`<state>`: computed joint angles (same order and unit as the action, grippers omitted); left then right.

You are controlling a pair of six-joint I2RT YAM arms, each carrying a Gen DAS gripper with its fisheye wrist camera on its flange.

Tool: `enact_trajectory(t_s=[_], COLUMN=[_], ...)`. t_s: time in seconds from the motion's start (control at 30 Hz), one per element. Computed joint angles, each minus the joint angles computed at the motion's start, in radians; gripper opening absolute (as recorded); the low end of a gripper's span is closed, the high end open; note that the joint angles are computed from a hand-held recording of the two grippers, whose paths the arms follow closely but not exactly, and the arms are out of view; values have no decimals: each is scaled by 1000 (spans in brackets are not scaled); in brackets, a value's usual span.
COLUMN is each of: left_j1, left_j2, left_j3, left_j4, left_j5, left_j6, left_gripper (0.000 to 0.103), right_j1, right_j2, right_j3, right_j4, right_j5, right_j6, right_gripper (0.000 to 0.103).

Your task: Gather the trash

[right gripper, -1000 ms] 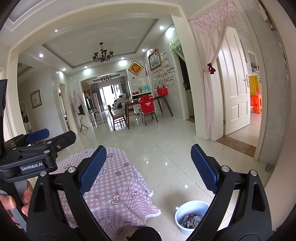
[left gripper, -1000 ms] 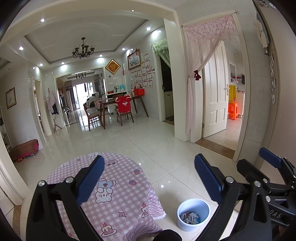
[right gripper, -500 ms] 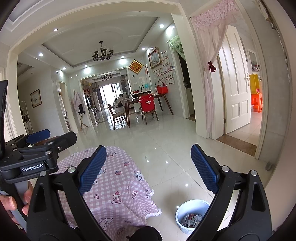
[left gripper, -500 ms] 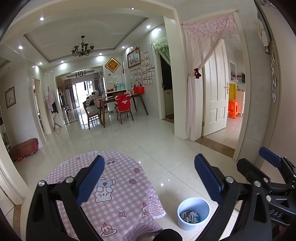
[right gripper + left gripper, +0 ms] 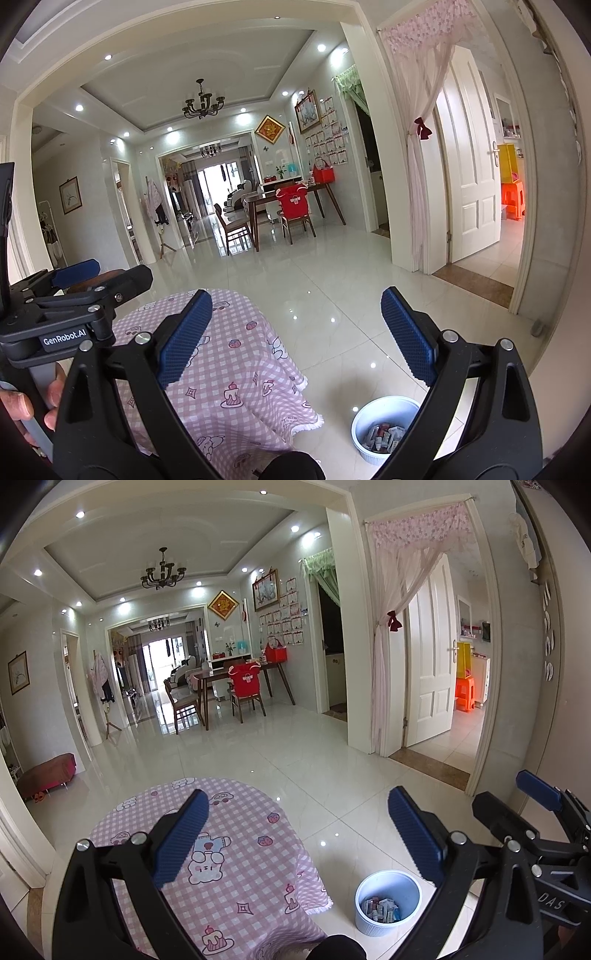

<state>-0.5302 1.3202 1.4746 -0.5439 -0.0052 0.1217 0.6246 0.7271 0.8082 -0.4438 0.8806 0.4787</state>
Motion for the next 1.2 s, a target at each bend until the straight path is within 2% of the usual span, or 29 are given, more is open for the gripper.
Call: enact_trajectory(t_s=[0.1,0.13,0.2,0.4,0.6,0.83,1.1,1.2], left_j1=[2,7,8,20,36,53,68,83], left_j2=[13,14,24,43,64,81,101,113], left_j3=[10,8,20,26,29,35,56,59], left_j4=[0,2,-3,1,8,8,7,9], left_j5=[-1,3,4,15,37,60,88,107], left_j6=[2,4,4,9,17,26,31,35], left_gripper=[96,96,96,96,96,96,96,96], right_j1=[-5,-60,-71,-62,-3,-8,85,85], right_j2=[11,6,19,49,111,111,177,175], right_j3=[3,-2,-25,-50,-52,-38,-29,-23], right_j4=[5,17,58,101,122,105,93,77], right_j5=[-7,-48,-72,-67,-14,-17,72,71], right_j6=[2,-13,-21,-9,39,42,118,123], right_gripper=[91,91,91,91,91,91,91,91])
